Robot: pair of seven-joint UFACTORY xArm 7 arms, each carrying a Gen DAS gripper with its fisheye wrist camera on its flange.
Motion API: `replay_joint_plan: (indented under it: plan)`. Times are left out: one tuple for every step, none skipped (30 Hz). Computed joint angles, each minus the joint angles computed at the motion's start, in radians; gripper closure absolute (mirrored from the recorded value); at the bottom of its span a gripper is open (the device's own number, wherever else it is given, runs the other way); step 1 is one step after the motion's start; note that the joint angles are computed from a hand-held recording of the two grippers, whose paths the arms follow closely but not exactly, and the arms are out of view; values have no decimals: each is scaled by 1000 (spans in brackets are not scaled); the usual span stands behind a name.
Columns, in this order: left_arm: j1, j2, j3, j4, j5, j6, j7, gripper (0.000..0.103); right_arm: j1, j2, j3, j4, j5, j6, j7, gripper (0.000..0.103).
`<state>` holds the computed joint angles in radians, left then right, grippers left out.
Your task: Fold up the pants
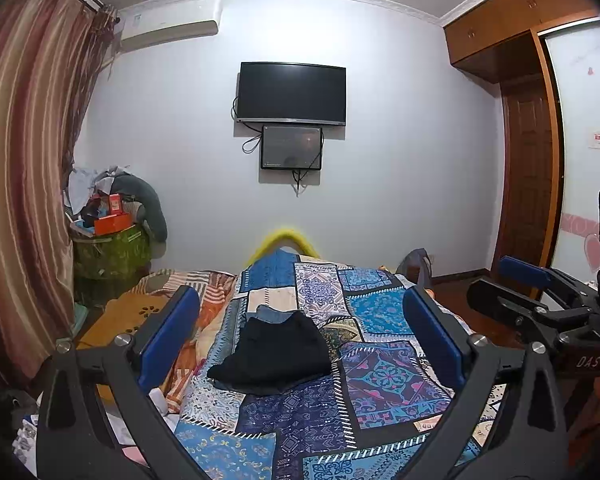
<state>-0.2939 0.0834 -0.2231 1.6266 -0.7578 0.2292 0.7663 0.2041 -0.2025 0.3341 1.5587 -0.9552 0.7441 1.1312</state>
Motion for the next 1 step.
replay_joint_plan:
  plan:
    - [-1,0,1,-1,6,-3,-5,0,0,0,0,1,0,0,0,0]
